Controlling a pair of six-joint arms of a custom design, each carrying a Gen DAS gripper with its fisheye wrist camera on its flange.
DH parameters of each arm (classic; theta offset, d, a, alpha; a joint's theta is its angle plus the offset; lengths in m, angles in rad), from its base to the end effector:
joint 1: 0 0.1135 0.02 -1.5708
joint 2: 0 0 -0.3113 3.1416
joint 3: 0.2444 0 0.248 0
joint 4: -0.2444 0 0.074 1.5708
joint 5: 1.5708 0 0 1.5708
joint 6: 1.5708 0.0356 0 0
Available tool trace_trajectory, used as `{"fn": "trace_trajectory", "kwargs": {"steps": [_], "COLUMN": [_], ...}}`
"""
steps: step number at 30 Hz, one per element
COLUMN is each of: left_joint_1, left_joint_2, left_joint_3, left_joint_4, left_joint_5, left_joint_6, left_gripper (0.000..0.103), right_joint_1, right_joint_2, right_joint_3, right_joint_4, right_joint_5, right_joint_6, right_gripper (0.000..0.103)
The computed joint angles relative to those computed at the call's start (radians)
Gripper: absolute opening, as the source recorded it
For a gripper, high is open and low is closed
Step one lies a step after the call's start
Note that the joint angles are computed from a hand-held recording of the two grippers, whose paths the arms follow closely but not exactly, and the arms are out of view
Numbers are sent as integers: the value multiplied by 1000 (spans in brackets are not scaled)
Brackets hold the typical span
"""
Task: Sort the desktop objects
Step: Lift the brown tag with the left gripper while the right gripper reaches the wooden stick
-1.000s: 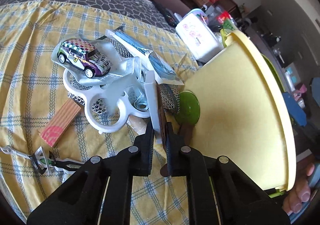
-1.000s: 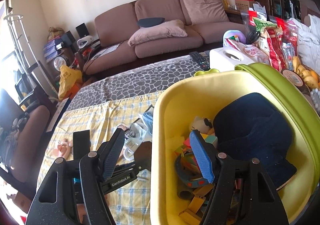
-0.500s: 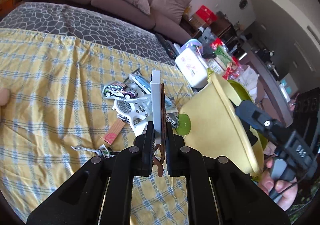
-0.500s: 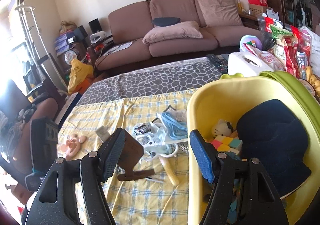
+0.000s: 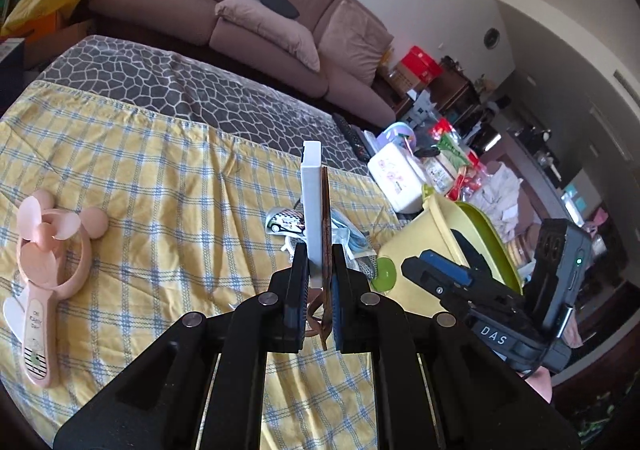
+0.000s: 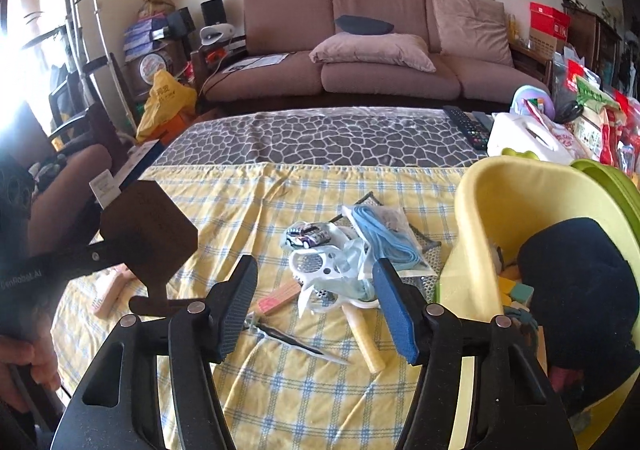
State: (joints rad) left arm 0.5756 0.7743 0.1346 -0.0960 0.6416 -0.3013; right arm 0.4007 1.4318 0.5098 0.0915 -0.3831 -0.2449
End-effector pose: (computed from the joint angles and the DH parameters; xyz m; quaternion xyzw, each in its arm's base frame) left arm 0.0974 0.0378 0.1669 -0.2525 0.8397 -0.2329 0.4206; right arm 0.2179 0.1068 0.1873 -0.3556 0.8461 0.2046 0.3403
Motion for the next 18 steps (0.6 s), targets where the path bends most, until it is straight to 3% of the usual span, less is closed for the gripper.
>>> {"fn": "trace_trajectory", "kwargs": {"steps": [3, 7, 11, 15, 18], "left_joint_1": [89, 138, 143, 144, 127], "left_joint_2": [22, 33, 24, 11, 2], "left_joint_3": [18, 37, 35, 34, 36], "left_joint_4": [-33, -74, -92, -115, -122], "left_joint_5": [49, 33, 10, -12, -34], "left_joint_6": [74, 143, 162, 190, 190], "left_gripper": [9, 9, 9, 9, 9], "right_joint_1": [54, 104, 129, 147, 154], "right_joint_2": [14, 67, 174, 264, 327], "right_joint_3": [-13, -5, 15, 33, 55], "right_joint_4": [29, 32, 41, 56, 57], "right_joint_5": [46, 100, 173, 258, 325], "right_joint_6": [-9, -6, 6, 1, 6], "right_gripper": [55, 54, 53, 43, 43]}}
